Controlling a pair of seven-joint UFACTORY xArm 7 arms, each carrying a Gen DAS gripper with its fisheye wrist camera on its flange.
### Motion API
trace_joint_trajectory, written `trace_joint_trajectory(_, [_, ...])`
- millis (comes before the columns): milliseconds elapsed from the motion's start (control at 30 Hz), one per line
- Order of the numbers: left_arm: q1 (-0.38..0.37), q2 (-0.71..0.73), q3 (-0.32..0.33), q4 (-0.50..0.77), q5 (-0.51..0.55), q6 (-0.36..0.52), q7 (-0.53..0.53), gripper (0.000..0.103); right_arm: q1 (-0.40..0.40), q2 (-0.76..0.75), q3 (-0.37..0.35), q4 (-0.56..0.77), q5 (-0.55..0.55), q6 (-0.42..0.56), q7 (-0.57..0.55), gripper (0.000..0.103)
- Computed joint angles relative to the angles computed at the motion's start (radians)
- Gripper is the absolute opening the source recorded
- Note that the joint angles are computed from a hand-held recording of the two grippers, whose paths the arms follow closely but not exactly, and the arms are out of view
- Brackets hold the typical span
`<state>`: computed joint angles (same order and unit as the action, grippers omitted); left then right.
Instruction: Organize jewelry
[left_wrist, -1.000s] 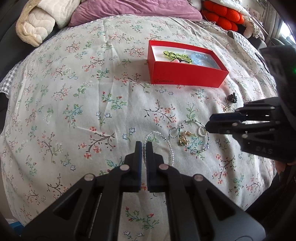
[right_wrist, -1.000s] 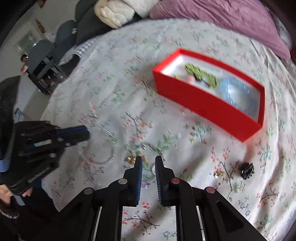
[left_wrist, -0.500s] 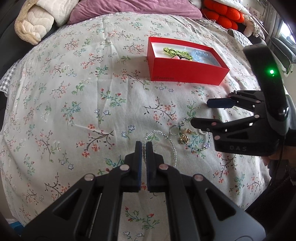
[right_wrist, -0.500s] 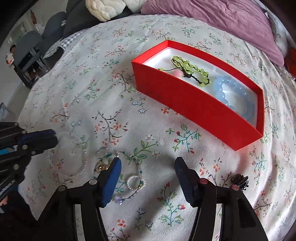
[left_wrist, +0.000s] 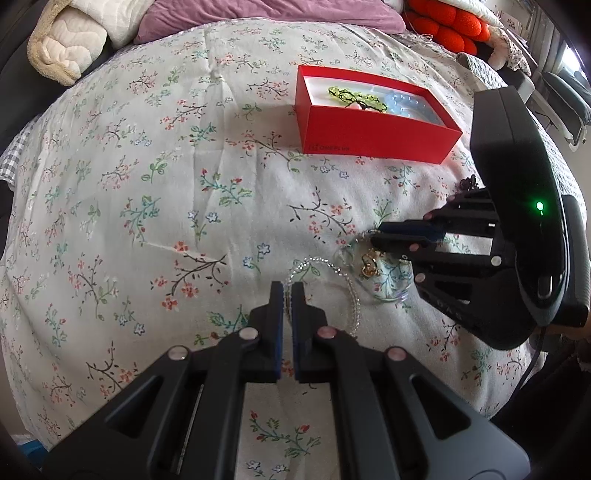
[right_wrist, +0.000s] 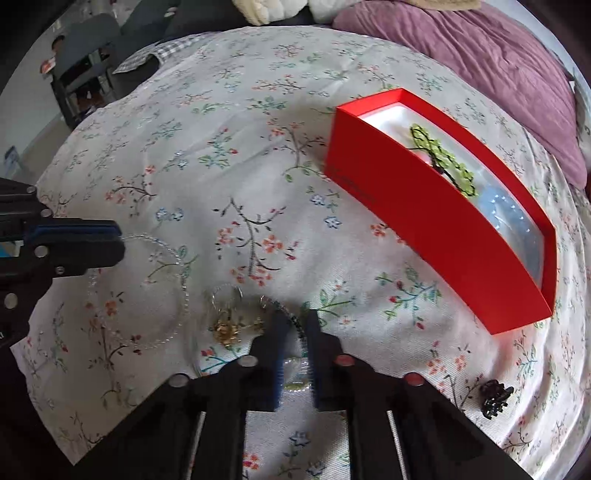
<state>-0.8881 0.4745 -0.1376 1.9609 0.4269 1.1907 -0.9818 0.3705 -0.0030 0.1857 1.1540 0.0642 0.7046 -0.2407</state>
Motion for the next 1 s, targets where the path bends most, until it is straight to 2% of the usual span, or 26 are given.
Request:
trace_joint_trajectory(333, [0.003, -0.032, 0.001, -0.029, 0.026, -0.013, -0.034, 0.005, -0.010, -0.074, -0.019, -0.014, 0.177, 0.007, -0.099, 0.003])
trace_joint_trajectory(600, [-0.002, -0.028, 0.004, 0.011, 0.061, -0.019, -0.050, 0.005, -0.012, -0.123, -0.033, -0.002, 0.245, 0.004, -0.121, 0.003])
trace_joint_trajectory(767, [-0.028, 0.024, 0.025, 0.122, 0.085, 0.010, -0.033, 0.005, -0.020, -0.142, -0.044, 0.021, 0.268, 0.008, -0.110, 0.003])
trace_joint_trajectory(1000, [-0.068, 0.164, 0.083, 0.378, 0.077, 0.048, 0.007, 0.005, -0.041, -0.150, -0.064, 0.063, 0.293, -0.010, -0.081, 0.003])
